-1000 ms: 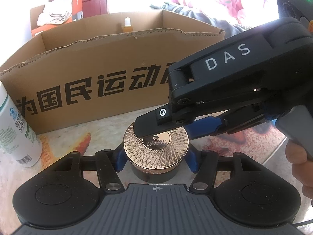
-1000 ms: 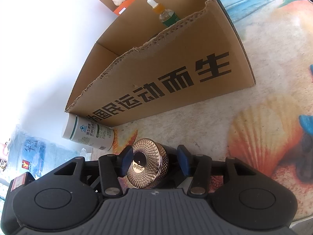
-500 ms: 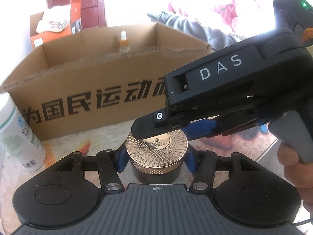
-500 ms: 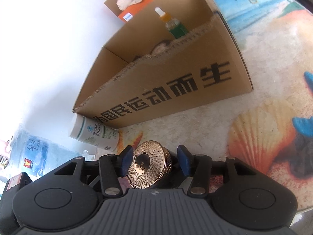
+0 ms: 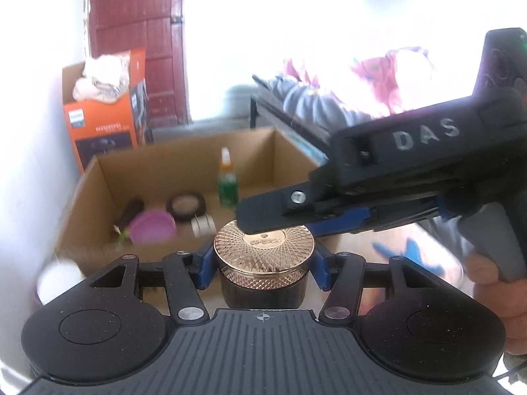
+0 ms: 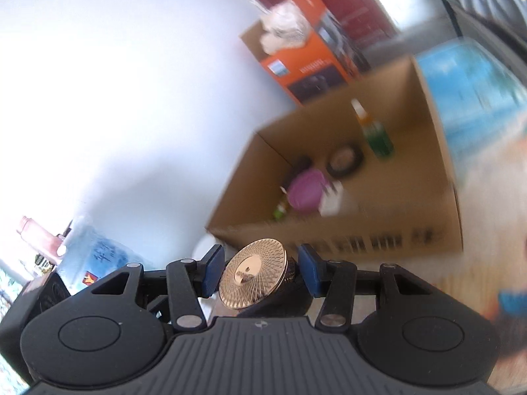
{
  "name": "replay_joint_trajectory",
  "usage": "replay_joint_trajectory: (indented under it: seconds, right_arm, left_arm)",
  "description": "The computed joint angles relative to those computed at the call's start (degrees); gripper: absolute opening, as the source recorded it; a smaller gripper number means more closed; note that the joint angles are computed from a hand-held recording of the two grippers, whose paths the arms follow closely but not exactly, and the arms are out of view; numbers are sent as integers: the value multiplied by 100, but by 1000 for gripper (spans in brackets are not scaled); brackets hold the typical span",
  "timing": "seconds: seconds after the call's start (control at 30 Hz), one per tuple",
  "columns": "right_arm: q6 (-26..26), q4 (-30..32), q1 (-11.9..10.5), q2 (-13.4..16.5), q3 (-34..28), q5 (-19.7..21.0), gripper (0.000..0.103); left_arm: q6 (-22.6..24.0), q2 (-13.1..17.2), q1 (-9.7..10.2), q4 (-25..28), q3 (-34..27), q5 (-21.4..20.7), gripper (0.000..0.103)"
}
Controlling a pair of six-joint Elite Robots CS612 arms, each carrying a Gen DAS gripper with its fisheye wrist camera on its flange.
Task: Organize rigid objects
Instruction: 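Carry the gold-lidded jar into the box and open the right gripper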
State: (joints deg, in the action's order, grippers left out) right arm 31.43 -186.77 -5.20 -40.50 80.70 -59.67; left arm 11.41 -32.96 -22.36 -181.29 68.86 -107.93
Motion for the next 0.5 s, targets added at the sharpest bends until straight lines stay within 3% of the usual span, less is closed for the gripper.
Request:
replay_joint_trajectory:
  seconds: [0.17, 0.3, 0.5]
  right_arm:
    - [-434, 460, -83, 66, -449, 69, 53]
    - [-725, 1188, -144, 263, -1013, 12, 53]
    - [-976, 2517, -256, 715, -1925, -37, 53]
  left_arm:
    - [-49, 195, -30, 521, -648, -38, 56]
    - [-240, 536, -41, 1450, -1495, -259, 56]
    - [-383, 1005, -124, 2674, -2464, -212, 56]
